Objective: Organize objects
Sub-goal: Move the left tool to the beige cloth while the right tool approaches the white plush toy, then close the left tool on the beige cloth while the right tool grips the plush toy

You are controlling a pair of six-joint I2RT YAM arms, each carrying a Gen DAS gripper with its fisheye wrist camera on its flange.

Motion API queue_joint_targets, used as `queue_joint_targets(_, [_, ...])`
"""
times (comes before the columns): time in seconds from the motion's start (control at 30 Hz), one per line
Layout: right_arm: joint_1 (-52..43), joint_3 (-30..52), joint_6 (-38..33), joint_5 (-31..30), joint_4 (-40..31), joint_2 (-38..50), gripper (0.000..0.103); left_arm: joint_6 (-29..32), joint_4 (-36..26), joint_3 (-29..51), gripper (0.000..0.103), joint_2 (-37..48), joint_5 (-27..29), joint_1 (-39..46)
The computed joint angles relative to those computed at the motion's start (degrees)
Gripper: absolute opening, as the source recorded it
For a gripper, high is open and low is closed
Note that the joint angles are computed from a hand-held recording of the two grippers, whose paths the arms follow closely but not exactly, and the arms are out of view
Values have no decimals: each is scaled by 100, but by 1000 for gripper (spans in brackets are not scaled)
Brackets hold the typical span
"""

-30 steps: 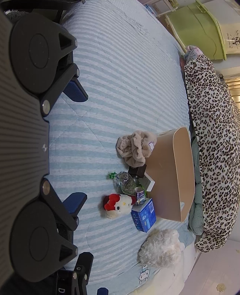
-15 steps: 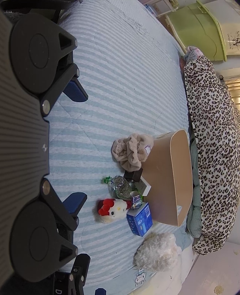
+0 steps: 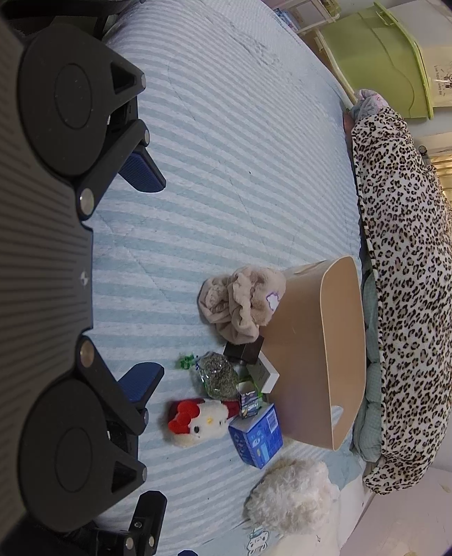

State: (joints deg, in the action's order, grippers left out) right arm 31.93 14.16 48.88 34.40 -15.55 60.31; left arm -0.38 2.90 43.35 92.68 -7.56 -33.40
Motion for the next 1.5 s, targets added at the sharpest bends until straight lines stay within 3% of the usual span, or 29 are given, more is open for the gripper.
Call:
queue_joint_targets(0.57, [-1793, 131, -1793, -1435, 2719, 1870, 97, 293, 15, 1387, 103, 1548, 180, 263])
queue_joint_targets(0.87, [-2433, 552, -2316, -2120, 3671, 3090, 95, 479, 100, 2320, 103, 2478, 319, 297])
queue_joint_targets(1.07, [-2708, 1131, -2455, -2440, 3819, 4037, 86, 580, 172, 2995, 102, 3109, 380, 334])
queue_joint_targets(1.17, [-2770, 1391, -2507, -2506, 3730, 4423, 77, 635, -238, 3510, 80, 3473, 665, 394])
queue_joint_targets(1.23, [-2808, 1475, -2482, -2580, 3742, 4635, 70, 717, -391, 3757, 72, 3691, 805, 414])
queue_joint_targets(1.3, [-2809, 1522, -2467, -2575, 3775, 4810, 57, 719, -446, 3873, 57, 3829, 946, 434])
queue_joint_targets(1.4, [-2789, 1407, -2497, -2550, 4034, 4852, 46, 768, -299, 3819, 49, 3875, 993, 406])
queue_joint_targets(1.5, [-2803, 1294, -2464, -2558, 4155, 4784, 43, 890, -96, 3674, 39, 3836, 1014, 388])
